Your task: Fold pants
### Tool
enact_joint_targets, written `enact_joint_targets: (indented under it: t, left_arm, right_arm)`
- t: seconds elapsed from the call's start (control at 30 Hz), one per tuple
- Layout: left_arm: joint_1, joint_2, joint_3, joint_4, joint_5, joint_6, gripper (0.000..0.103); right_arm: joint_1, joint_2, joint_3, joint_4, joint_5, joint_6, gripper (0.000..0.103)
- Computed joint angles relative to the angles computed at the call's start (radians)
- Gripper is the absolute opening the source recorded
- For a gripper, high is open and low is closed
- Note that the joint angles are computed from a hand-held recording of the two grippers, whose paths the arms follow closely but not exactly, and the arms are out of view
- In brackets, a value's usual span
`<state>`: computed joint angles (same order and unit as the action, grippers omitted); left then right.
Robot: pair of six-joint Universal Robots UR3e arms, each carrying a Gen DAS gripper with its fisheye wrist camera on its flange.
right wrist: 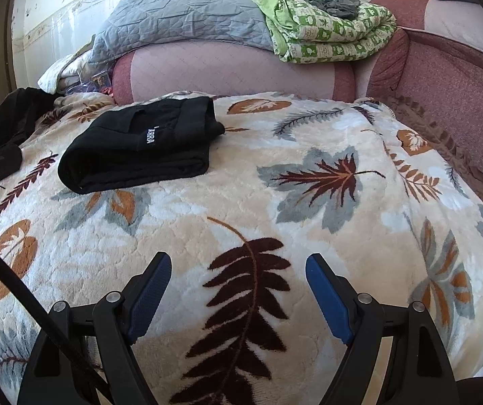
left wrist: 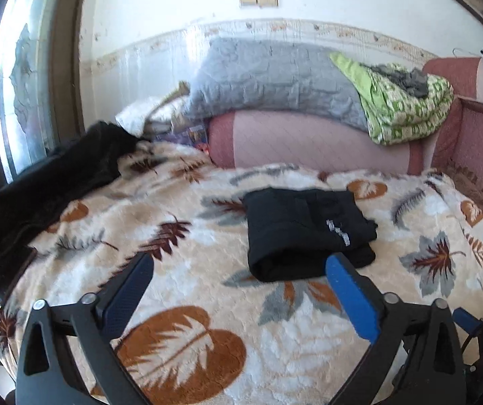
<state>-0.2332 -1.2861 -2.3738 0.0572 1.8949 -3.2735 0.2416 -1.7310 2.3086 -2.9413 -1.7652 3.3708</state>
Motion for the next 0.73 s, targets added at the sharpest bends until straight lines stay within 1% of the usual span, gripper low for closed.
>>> enact_joint_targets:
  t: [0.03, 0.07, 0.1, 0.13, 0.17, 0.23, 0.3, 0.37, 0.43, 0.47, 0.53, 0.57, 0.63, 0.7, 0.73]
  left_arm:
    - [-0.008, 0.012, -0.011, 0.05, 0.021, 0.004, 0.103]
    - [-0.007, 0.024, -0.014, 0.071, 0.024, 0.005, 0.103]
    - [0.003, 0.044, -0.017, 0.077, 0.009, 0.007, 0.103]
    - [0.029, 0.081, -0.021, 0.068, -0.035, 0.011, 0.103]
    - [0.054, 0.114, -0.021, 0.032, -0.077, 0.013, 0.103]
    - [0.101, 0.181, -0.01, -0.073, -0.151, 0.007, 0.103]
    - [0.139, 0.211, -0.027, -0.077, -0.222, 0.02, 0.103]
    - [0.107, 0.174, -0.034, -0.023, -0.191, 0.036, 0.103]
    - [0.083, 0.144, -0.034, -0.011, -0.18, 0.052, 0.103]
    - [0.083, 0.14, -0.032, -0.027, -0.194, 0.054, 0.103]
    - [0.104, 0.144, -0.033, -0.075, -0.26, 0.056, 0.103]
    - [0.098, 0.135, -0.028, -0.092, -0.263, 0.056, 0.103]
    - [0.046, 0.087, -0.015, -0.102, -0.198, 0.049, 0.103]
    - [0.026, 0.053, -0.006, -0.121, -0.187, 0.06, 0.103]
    - [0.026, 0.036, 0.0, -0.146, -0.202, 0.064, 0.103]
  right_arm:
    - [-0.002, -0.009, 0.001, 0.001, -0.004, 0.001, 0.086]
    - [-0.003, -0.014, 0.004, -0.002, -0.009, 0.004, 0.086]
    - [-0.003, -0.018, 0.006, -0.005, -0.014, 0.008, 0.086]
    - [-0.003, -0.024, 0.007, -0.005, -0.019, 0.007, 0.086]
    - [0.003, -0.024, 0.005, -0.009, -0.031, 0.007, 0.086]
    - [0.017, -0.027, -0.003, -0.013, -0.054, 0.002, 0.086]
    - [0.037, -0.025, -0.007, -0.029, -0.08, -0.003, 0.086]
    - [0.054, -0.02, -0.011, -0.038, -0.097, -0.008, 0.086]
    - [0.059, -0.015, -0.015, -0.038, -0.093, -0.012, 0.086]
    - [0.059, -0.014, -0.015, -0.037, -0.09, -0.014, 0.086]
    - [0.059, -0.012, -0.013, -0.036, -0.088, -0.015, 0.086]
    - [0.055, -0.014, -0.012, -0.034, -0.086, -0.013, 0.086]
    - [0.041, -0.03, -0.001, -0.028, -0.073, -0.007, 0.086]
    - [0.037, -0.043, 0.008, -0.032, -0.078, -0.005, 0.086]
    - [0.037, -0.047, 0.012, -0.032, -0.081, -0.004, 0.086]
